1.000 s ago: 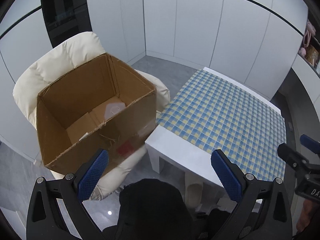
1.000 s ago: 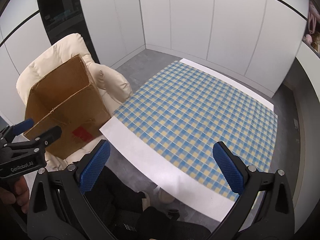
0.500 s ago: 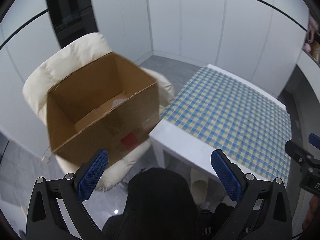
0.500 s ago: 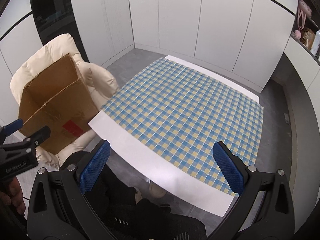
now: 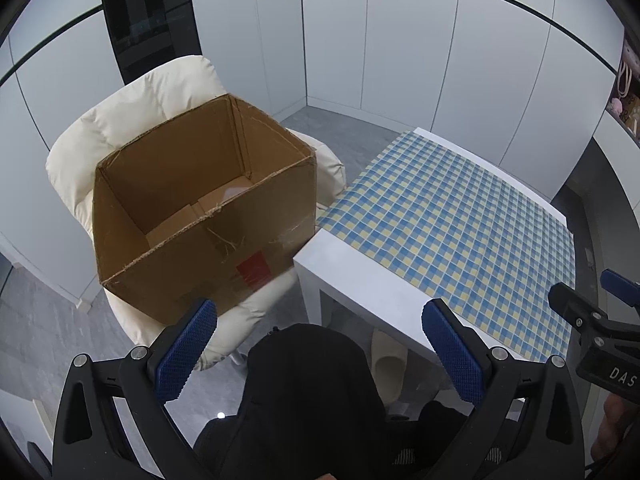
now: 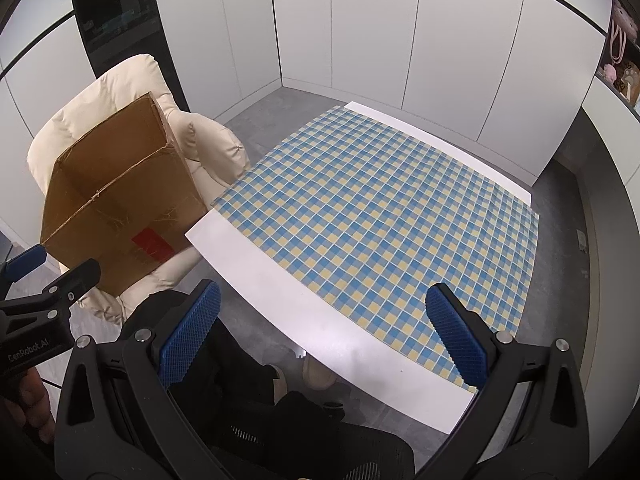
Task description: Organize objects
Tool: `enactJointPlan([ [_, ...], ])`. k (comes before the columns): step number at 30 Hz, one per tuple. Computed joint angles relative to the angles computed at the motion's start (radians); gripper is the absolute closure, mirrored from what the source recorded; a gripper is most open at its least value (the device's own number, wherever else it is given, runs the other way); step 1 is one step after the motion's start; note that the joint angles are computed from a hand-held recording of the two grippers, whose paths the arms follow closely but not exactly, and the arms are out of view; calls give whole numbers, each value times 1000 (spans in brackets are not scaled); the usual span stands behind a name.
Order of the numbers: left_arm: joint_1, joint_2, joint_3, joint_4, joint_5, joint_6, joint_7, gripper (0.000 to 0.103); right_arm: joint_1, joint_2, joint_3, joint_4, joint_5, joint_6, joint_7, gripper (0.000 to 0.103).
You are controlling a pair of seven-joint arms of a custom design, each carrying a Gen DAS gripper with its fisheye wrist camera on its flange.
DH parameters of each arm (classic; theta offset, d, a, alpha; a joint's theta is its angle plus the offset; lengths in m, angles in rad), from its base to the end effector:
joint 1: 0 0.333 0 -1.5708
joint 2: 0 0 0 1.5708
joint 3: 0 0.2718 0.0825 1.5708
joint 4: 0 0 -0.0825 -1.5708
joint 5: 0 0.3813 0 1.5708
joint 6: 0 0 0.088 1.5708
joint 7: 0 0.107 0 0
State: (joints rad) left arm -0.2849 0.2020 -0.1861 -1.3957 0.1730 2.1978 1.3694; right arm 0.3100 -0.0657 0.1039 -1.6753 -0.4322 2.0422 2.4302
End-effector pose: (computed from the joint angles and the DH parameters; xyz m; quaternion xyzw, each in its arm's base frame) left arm 0.5886 -0.2783 0.6186 -0.5608 0.7704 -0.2389 0.1870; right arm 0.5339 0.2112 0.6221 -0.5548 0.7772 -0.2394 0.1757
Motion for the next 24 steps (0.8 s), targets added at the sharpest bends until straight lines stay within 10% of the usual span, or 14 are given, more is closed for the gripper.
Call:
enactJointPlan([
  [24, -5, -10, -3, -19, 4, 33, 21, 1, 2, 1, 1, 7, -11, -5, -2, 0],
])
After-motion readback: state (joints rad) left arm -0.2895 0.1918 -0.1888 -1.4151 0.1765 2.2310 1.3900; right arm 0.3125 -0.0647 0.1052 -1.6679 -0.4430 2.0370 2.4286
